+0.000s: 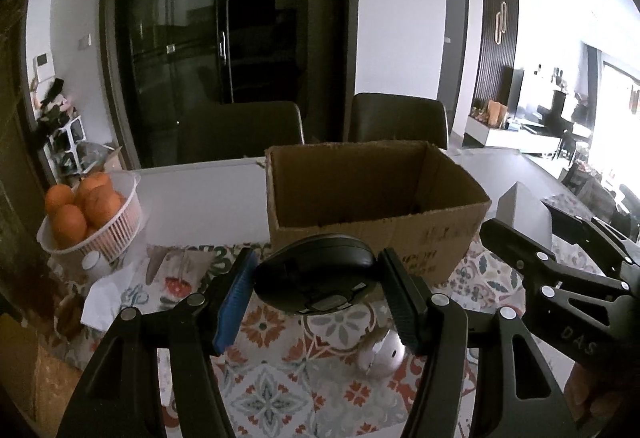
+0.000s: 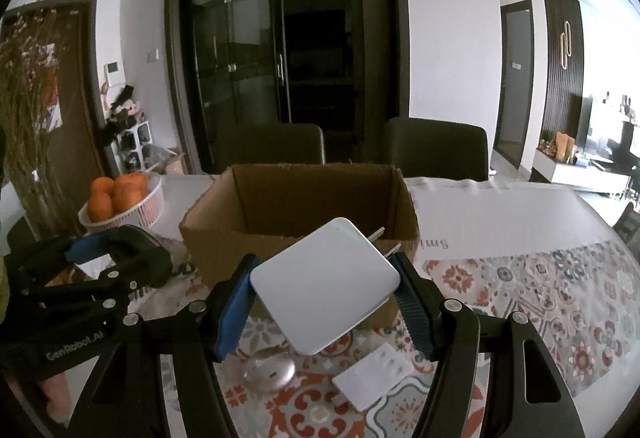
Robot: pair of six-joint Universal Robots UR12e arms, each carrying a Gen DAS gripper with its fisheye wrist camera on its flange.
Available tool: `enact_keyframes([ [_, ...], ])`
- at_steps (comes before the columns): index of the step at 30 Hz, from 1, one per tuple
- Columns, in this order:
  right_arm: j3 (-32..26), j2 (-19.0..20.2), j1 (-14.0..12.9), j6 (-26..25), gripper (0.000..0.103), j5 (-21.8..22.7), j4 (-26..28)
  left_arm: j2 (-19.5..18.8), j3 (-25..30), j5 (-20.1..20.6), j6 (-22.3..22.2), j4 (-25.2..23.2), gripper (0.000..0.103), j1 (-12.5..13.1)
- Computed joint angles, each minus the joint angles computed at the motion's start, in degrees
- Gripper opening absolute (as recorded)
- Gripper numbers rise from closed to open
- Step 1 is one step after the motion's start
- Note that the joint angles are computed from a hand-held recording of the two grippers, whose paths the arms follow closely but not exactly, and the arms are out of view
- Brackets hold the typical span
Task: Organize rigid objects
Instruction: 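Carry the grey device and white square plug with both grippers over the box, then open both grippers to drop the grey device and white plug into the box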
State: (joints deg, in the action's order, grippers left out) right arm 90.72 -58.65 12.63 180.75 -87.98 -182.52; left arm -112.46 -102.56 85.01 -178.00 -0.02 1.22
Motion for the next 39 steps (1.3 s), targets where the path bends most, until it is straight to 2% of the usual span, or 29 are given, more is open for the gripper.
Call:
enact_keyframes([
  [8,-2.6,1.0,-0.3,-0.5,0.067,0.7,1.4,-1.4,3.0,0.2,0.7,-0.4,0.062,-0.3],
  [19,-7.6,3.1,-0.8,-1.3,0.067,0.7,5.1,-4.0,8.1,0.2,0.1,-3.5,0.062,-0.6],
  [26,-11.2,4.7,-1.0,-2.8,0.067,1.3,9.6,-5.7,11.5,1.2,0.8,-6.8,0.062,-0.8],
  [39,-16.7,7.6,-2.0,-3.2,0.067,3.4,19.3,-8.7,16.9,0.2,1.0,-15.6,0.062,-0.9],
])
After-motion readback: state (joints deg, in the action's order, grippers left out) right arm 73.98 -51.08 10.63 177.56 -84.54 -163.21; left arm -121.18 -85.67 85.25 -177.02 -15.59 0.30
